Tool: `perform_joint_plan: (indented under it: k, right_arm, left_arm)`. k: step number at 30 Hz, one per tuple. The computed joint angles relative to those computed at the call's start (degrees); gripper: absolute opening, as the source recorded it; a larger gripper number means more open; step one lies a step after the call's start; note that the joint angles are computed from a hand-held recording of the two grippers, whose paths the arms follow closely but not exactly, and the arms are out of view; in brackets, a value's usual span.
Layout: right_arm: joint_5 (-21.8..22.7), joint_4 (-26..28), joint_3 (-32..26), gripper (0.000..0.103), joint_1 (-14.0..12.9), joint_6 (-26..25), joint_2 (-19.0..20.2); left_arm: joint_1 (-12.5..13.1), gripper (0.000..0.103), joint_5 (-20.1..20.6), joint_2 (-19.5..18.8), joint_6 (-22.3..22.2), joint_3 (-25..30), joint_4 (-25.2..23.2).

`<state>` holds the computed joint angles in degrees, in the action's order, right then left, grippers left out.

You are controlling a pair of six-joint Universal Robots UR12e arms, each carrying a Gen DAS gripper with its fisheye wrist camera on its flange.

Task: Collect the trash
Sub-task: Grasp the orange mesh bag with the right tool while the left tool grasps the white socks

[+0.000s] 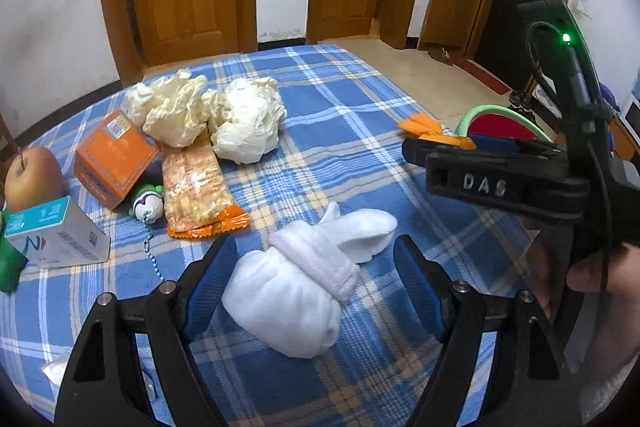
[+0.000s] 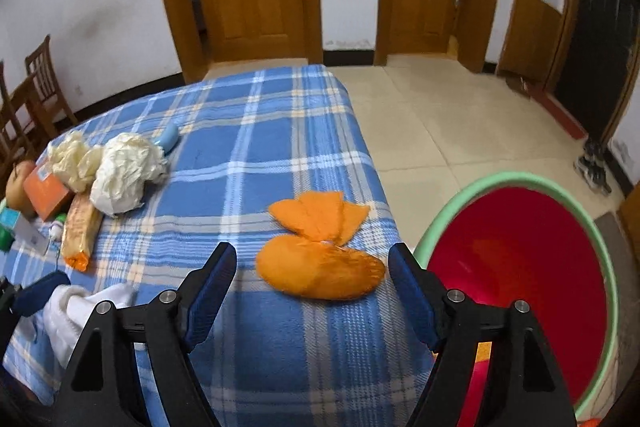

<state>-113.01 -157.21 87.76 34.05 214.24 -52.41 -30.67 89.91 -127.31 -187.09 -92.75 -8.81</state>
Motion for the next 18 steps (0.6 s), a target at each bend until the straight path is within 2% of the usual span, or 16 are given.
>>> perform_joint_plan:
  k: [3,4,6,7,9,13,18]
  right_arm:
    - [2.4,-1.6,0.5,0.078,-0.8,1.5,-0.1]
    - [2.7,-2.2,0.6,0.068,-0.9,1.6,0.0]
    - [2.8,-2.3,0.4,0.057,-0.7,1.0,0.1]
    - [2.8,-2.5,0.4,0.053,-0.7,1.0,0.1]
    - [3.1,-3.0,0.7,0.05,-0.7,1.4,0.0]
    - [3.4,-3.7,1.0,0.044,-0.7,2.0,-0.1]
    - [0.8,-0.1,-0.4,0.044,0.0,0.8,0.3]
  left_arm:
    - [-0.1,0.06,1.0,0.0,-0.5,0.0,-0.2]
    - [0.0,0.058,0.6,0.1,-0.4,-0.1,0.1]
    - [0.1,0.048,-0.1,0.1,-0.4,-0.3,0.5]
    - [0.2,0.045,-0.5,0.2,-0.3,-0.4,0.7]
    - [0.3,0.033,-1.2,0.4,-0.3,-0.8,1.3]
    - [0.5,0.031,-1.6,0.4,-0.9,-1.1,2.5]
    - [0.0,0.031,0.8,0.4,-0.8,-0.7,1.3]
